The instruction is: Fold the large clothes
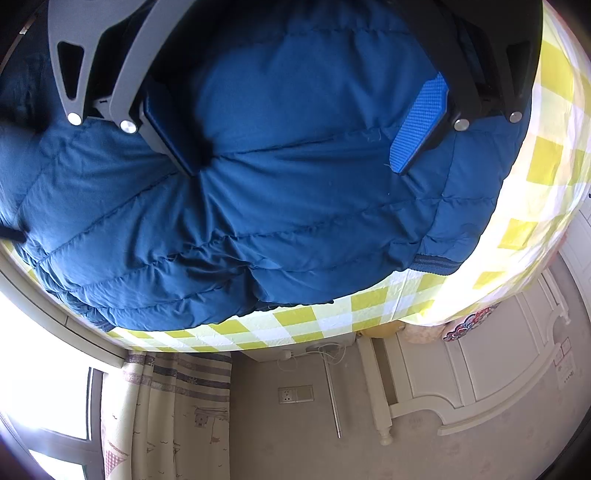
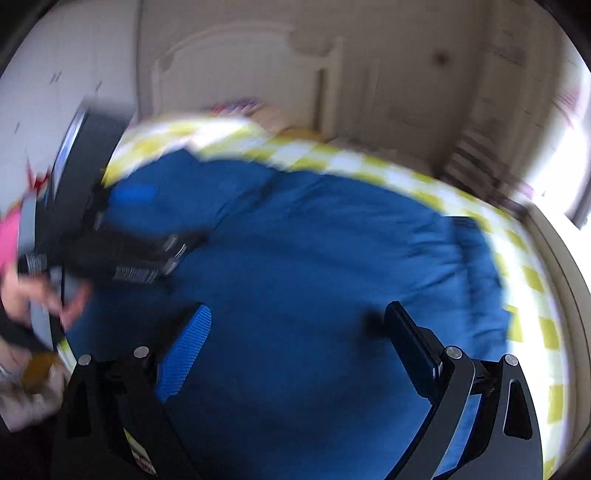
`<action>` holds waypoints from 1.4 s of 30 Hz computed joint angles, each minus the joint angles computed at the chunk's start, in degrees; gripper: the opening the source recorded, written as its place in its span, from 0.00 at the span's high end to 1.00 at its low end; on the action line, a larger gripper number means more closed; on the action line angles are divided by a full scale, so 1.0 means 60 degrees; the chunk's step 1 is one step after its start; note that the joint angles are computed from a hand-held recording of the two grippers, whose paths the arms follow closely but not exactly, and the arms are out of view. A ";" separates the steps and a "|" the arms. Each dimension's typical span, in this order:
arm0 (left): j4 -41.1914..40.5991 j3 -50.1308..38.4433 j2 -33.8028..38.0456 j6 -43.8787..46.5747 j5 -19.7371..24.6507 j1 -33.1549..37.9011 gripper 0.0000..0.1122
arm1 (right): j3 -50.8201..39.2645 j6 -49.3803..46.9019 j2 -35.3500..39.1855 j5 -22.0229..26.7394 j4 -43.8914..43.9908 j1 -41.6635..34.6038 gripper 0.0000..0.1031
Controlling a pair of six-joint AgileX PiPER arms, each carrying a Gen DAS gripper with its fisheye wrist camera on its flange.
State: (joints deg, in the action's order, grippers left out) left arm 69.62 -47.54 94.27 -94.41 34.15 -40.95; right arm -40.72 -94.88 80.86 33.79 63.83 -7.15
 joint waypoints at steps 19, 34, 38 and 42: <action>0.0883 0.2266 -0.1558 -0.2386 0.0968 -0.2604 0.10 | -0.0565 -0.0192 0.1279 0.1416 0.0374 -0.3548 0.09; 0.0919 0.2160 -0.1534 -0.2181 0.0646 -0.3249 0.10 | 0.1331 -0.2445 -0.0617 0.0896 0.1054 -0.1750 0.12; 0.0649 0.2894 -0.2842 -0.2560 0.1979 -0.3539 0.11 | 0.0896 -0.2025 -0.0615 0.1391 0.0619 -0.2770 0.13; -0.0019 0.3808 -0.3810 -0.2201 0.1693 -0.1761 0.11 | 0.0281 -0.2197 0.0329 0.1771 0.0740 -0.4437 0.13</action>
